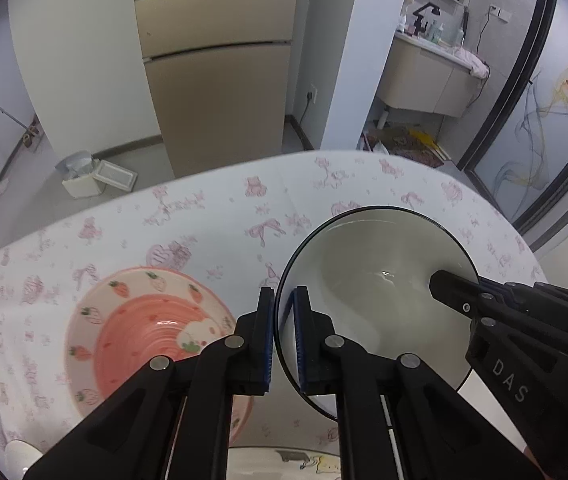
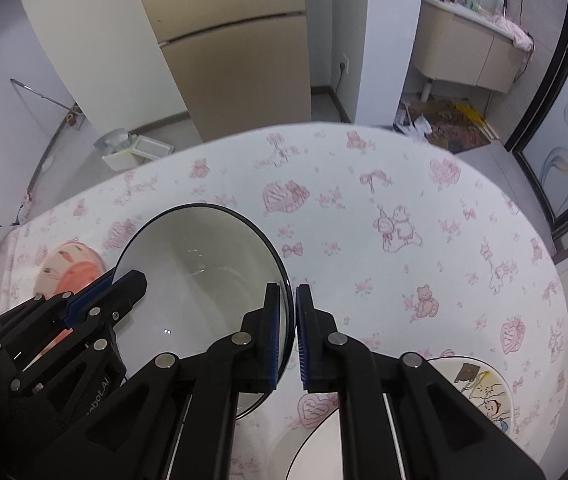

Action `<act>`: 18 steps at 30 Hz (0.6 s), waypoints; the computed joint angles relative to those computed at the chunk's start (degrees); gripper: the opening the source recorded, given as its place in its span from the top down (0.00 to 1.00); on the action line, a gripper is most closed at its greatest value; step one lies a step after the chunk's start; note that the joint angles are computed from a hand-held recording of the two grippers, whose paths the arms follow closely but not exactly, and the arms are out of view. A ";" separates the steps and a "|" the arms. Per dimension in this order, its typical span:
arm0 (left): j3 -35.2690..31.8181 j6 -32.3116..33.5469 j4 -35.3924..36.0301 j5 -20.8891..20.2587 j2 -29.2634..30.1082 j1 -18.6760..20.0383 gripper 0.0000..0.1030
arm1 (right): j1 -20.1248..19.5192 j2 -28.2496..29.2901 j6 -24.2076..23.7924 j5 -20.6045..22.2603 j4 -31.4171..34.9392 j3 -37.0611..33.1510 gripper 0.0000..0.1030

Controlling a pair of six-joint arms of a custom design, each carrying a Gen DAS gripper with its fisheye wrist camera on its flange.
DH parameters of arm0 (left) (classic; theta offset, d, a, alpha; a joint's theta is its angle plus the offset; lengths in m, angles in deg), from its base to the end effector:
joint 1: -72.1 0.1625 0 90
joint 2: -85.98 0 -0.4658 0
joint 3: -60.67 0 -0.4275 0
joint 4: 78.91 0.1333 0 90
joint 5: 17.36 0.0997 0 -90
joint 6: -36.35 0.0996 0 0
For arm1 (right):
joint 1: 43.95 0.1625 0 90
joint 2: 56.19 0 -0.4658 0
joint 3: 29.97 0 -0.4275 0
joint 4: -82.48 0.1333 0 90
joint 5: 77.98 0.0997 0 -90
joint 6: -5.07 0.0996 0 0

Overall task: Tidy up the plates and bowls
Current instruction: 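Lift the white bowl with both tools and carry it over the pink bowls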

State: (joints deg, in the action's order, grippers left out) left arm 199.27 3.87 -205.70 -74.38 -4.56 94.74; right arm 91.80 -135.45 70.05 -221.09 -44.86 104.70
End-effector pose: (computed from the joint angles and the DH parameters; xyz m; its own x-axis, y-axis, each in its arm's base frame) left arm -0.2626 -0.3127 0.2089 -0.6756 0.4849 -0.5553 0.6429 0.7562 -0.1218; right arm 0.3281 -0.2447 0.1804 -0.7191 0.3461 0.6026 -0.0695 0.8271 -0.5578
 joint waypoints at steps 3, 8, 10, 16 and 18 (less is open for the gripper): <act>-0.60 0.06 3.41 2.04 -2.32 -2.10 0.91 | 1.46 0.24 0.19 -0.47 -0.51 -0.59 0.92; -2.24 -0.96 8.66 3.35 -7.03 -3.50 0.91 | 5.44 1.31 0.54 -2.24 -2.57 -2.11 0.92; -3.27 -1.82 11.87 3.76 -8.67 -4.29 0.91 | 7.30 1.87 0.71 -3.33 -3.19 -3.02 0.92; -7.05 -7.35 25.42 7.73 -11.16 -7.96 0.91 | 10.78 6.61 0.75 -7.34 -0.44 -6.49 0.92; -7.57 -9.13 29.46 8.99 -12.45 -8.58 0.91 | 10.93 7.52 -2.78 -6.00 -6.47 -5.93 0.92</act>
State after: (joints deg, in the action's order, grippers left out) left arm 191.70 -5.26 -176.24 -65.39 -17.01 86.16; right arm 102.72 -127.93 67.26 -227.09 -51.32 98.77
